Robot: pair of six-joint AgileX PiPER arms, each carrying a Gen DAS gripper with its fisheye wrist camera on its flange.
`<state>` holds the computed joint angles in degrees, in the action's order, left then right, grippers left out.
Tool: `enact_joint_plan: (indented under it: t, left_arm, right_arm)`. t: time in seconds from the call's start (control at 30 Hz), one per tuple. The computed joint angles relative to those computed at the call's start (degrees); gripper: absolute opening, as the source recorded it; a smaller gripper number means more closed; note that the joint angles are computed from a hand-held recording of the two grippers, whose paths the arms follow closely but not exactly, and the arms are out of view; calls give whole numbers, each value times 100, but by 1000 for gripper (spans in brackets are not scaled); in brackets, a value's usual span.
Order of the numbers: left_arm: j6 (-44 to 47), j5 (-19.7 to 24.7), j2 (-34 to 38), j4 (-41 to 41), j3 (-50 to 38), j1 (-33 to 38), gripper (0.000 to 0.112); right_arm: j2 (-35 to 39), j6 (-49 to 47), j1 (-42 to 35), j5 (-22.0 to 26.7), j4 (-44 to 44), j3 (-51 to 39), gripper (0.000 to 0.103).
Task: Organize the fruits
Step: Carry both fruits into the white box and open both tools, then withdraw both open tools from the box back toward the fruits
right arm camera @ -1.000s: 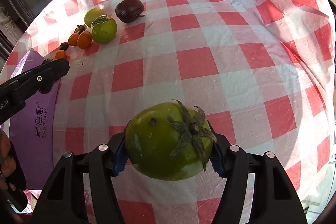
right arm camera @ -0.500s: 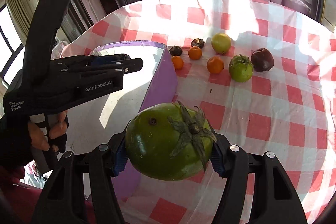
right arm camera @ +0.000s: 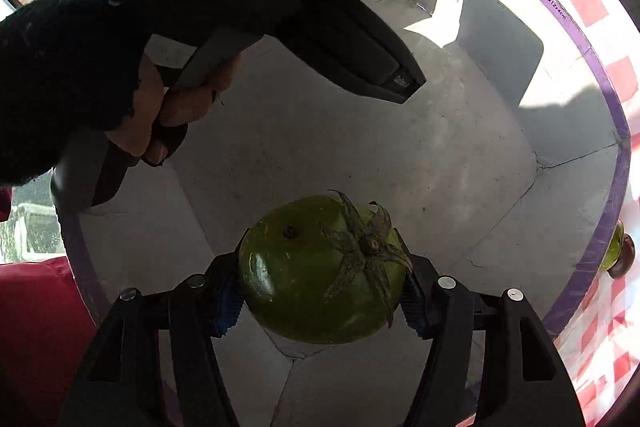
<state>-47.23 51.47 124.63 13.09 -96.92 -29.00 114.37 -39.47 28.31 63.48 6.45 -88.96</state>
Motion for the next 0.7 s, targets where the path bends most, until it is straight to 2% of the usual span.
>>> enact_joint_plan:
  t: [0.1, 0.27, 0.4, 0.47, 0.5, 0.57, 0.63, 0.7]
  left_arm:
    - [-5, -154, -69, -121, 198, 66, 40]
    - [-262, -171, -81, 198, 339, -107, 41]
    - [-500, -676, -339, 324, 834, -128, 48]
    - [-561, -809, -406, 353, 957, -154, 54]
    - [-506, -959, -452, 259, 1030, -146, 60]
    - [-139, -1319, -523, -153, 1163, -94, 74]
    - [280, -1557, -535, -598, 1182, -80, 90]
    - [340, -1541, -537, -666, 1151, -104, 91]
  right_arm:
    - [117, 275, 311, -12, -519, 42, 63]
    - [83, 457, 353, -26, -706, 198, 63]
    - [45, 602, 362, -44, -849, 315, 63]
    - [263, 602, 366, 106, -940, 18, 63]
    - [394, 616, 395, 173, -938, -188, 63]
    - [386, 584, 395, 184, -894, -225, 73]
    - [359, 490, 360, 232, -797, -230, 76]
    - [317, 450, 333, 211, -786, -193, 76]
